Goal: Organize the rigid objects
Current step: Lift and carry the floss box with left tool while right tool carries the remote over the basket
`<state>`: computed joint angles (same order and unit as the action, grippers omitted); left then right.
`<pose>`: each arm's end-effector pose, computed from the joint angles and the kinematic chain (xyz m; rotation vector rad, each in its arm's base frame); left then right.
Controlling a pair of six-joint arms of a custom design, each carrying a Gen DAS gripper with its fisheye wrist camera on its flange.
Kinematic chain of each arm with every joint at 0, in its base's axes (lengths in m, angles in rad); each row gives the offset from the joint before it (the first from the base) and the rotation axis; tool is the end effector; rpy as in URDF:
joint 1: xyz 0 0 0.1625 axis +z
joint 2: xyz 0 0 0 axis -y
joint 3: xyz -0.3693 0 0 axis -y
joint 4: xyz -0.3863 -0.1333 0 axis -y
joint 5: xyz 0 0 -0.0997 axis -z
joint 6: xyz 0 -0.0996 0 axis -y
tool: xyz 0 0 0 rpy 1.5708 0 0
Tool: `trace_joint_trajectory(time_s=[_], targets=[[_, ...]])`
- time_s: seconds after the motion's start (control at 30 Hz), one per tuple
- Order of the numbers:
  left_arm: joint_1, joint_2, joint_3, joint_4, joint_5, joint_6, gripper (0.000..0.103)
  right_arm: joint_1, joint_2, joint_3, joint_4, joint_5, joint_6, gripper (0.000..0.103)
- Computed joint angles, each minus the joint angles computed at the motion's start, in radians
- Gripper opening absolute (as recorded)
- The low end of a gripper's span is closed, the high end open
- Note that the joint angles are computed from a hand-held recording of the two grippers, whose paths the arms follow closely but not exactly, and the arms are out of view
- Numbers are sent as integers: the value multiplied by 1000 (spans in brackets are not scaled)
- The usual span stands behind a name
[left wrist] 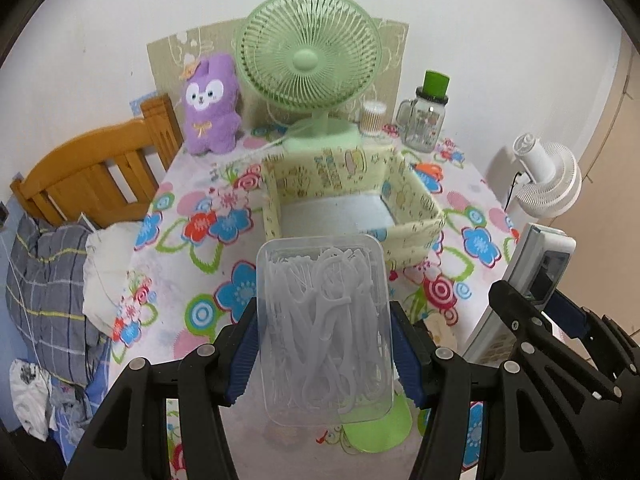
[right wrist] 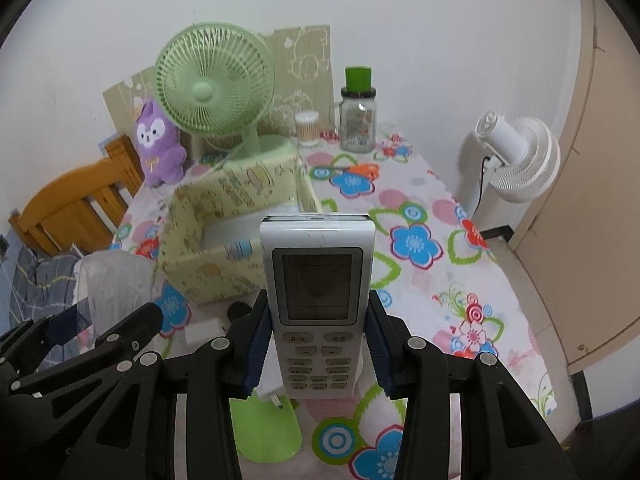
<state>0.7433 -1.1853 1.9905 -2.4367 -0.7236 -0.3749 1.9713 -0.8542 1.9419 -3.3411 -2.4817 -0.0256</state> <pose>-0.2348 -0.4983 0.1664 0.5046 2.3376 -0.6697 0.2600 -0.4740 0.1144 0.0907 -2.2218 0.9645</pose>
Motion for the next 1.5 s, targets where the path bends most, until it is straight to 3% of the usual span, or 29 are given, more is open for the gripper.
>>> trace_joint_trajectory(time_s=[0.33,0.67,1.5], targets=[[-7,-25,-15,-51,9,55,62,52,20,-63,-16,-37,-28,47],[-1,-17,-43,-75,14,73,62,55,31,-112,-3,-31,-61,47],[87,227,-301,-64,39,55,62,-83,98,-336,156,125,-205,47]])
